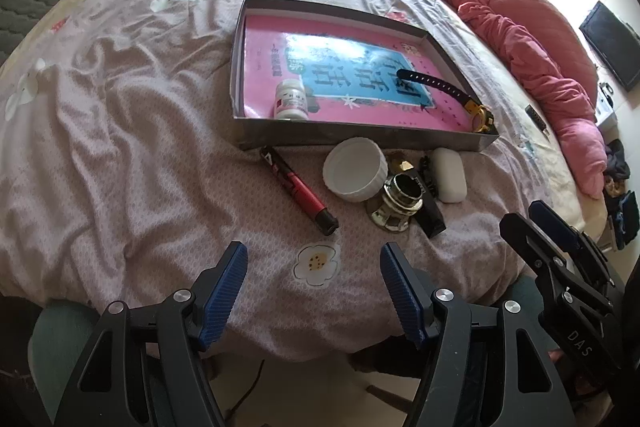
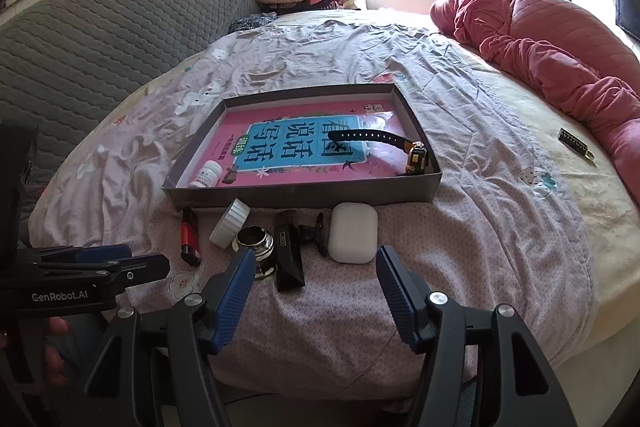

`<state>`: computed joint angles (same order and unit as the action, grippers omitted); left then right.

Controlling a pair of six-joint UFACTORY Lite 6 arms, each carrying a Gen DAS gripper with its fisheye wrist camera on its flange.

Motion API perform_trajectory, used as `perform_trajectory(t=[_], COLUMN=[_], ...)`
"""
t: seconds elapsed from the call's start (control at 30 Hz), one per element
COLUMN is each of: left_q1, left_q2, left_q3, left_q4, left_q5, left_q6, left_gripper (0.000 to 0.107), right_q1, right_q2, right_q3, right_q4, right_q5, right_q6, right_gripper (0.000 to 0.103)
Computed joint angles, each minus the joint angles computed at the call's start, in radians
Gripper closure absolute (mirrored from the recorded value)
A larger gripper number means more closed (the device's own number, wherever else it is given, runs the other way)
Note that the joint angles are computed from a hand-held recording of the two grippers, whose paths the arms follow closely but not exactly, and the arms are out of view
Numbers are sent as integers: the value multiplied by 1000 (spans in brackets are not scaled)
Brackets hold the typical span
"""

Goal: Organize rigid objects
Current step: 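Withdraw both open grippers back from the tray, then move the left gripper around the red-and-black lighter while the right gripper approaches the black case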

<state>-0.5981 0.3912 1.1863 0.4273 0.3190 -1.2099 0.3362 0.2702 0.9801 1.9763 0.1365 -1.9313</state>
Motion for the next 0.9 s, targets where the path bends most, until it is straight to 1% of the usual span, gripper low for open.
perform_trajectory(t=[0.17,0.23,0.4,0.47,0.57,0.77,0.9], left_q1=[0,0,7,5,-1,14,33], left_q2=[9,10,27,40,51,104,139], left_q3=[-1,-1,9,19,23,69,97], left_q4=[-12,6,-34,-20,42,-47,-124], left_q5=[4,7,-4,1,1,1,-4], left_q6=[8,-14,12,-9,-92,-7,60], left_gripper=[37,37,37,37,37,37,37], right_q1=[-3,-3,-3,-4,-2,16,22], right_q2=[15,17,44,57,86,135,169], right_q3=[2,0,11,14,22,45,71], right_q4=[-19,0,5,4,35,70,42], right_q5=[12,14,16,19,22,11,7], right_q6=[19,0,-1,1,-28,-70,-46], right_gripper=[41,41,41,41,41,41,41])
